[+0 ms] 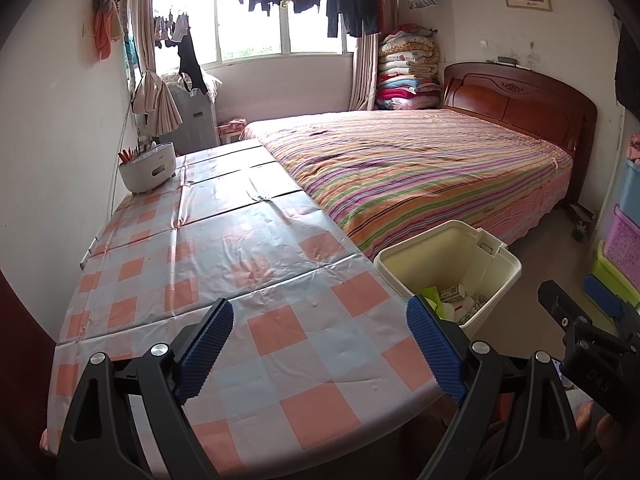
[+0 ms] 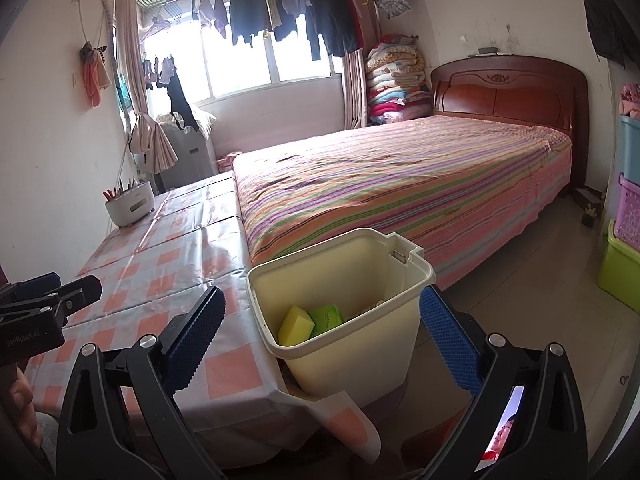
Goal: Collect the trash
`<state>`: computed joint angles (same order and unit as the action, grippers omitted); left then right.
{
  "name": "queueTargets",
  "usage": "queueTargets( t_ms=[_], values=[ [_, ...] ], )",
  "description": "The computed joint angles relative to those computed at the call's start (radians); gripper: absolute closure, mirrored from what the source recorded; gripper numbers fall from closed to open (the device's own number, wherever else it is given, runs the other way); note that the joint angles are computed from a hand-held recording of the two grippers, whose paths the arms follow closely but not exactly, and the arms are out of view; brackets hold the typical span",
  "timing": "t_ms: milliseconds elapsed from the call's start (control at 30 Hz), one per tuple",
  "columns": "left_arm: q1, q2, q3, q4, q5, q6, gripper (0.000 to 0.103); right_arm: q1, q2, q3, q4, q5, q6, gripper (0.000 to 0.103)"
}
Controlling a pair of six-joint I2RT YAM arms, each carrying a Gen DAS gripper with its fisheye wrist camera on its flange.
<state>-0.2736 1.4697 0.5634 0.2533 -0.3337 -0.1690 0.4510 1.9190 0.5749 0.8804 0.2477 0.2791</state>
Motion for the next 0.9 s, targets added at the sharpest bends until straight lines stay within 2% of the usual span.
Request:
queueTargets(
  t_ms=[900],
  values=[
    [-0.085,0.005,0.017,0.001,-0.013,0.027,0.017,-0.015,0.001,-0.002,0.001,-0.014,0.009,0.007]
  ],
)
